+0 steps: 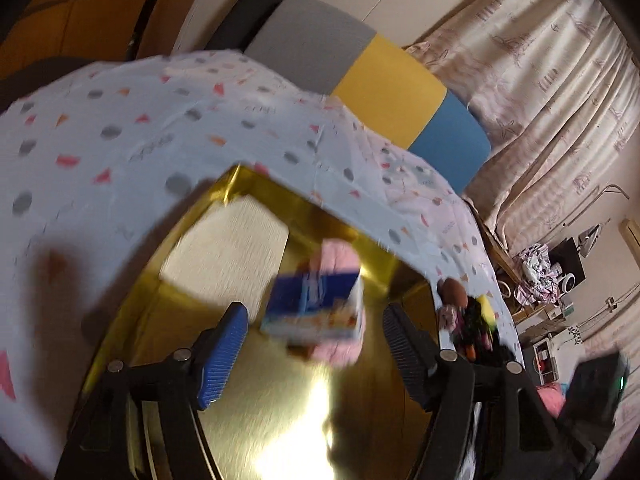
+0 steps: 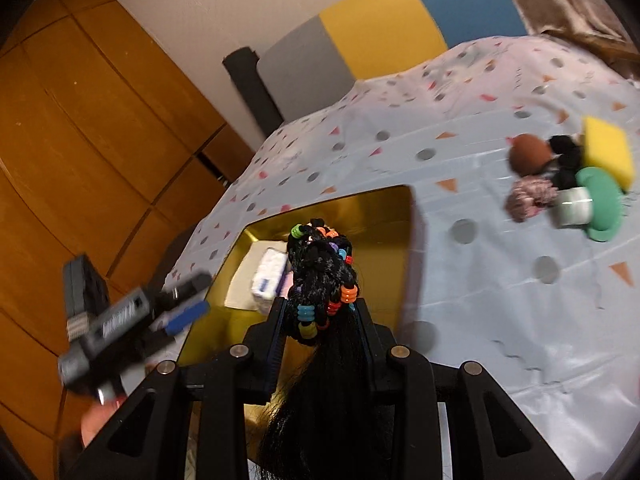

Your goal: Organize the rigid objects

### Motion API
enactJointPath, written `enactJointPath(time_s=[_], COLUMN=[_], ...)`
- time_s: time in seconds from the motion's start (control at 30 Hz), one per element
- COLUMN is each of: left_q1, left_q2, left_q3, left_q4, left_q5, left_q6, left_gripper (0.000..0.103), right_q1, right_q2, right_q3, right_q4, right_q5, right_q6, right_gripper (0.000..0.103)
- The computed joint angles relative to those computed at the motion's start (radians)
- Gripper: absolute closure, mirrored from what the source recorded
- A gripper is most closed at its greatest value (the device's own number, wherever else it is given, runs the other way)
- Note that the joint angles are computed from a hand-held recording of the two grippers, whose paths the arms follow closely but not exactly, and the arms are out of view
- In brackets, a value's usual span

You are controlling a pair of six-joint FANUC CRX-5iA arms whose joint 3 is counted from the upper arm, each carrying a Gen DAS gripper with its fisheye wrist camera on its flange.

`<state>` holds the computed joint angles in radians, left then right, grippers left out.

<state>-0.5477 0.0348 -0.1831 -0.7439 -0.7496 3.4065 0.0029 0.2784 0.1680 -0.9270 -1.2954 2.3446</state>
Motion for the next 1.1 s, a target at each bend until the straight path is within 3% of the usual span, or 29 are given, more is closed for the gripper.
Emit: enactJointPath(time_s=[0.2, 0.53, 0.7, 0.83, 0.97, 1.1], left_q1=[-0.055, -0.116, -0.115, -0.114, -0.113, -0.109], left_q2=[0.008, -0.015, -0.019, -0.02, -0.018, -0.007], left_q3=[-0.003, -0.003, -0.013, -0.02, -0.021, -0.014], left_q4=[0.026, -0.023, -0.018, -0.016, -0.017, -0.005], left_q5=[-0.044, -0.108, -0.103, -0.092, -0.074, -0.05], left_q6=[-0.026, 0.012, 0.023, 0.037, 0.034, 0.018], left_gripper=[0.033, 0.033, 0.033, 0.033, 0.033, 0.033], right_q1=[0.094, 0.22, 0.254, 0.238, 0.187, 0.144], right_q2=[0.035, 0.098, 0.12, 0.119, 0.087, 0.025], right_q3=[0.027, 0.07, 0.083, 0.09, 0.076, 0.021], right_q4=[0.055, 0.213, 0.275, 0.255, 0.185, 0.162], right_q5=[0.058, 0.194, 0.242, 0.233, 0.204, 0.244], right_q6=[-0.107, -0.302, -0.376, -0.362, -0.278, -0.175], right_gripper=[0.071, 0.071, 0.061, 0.051, 0.05, 0.043])
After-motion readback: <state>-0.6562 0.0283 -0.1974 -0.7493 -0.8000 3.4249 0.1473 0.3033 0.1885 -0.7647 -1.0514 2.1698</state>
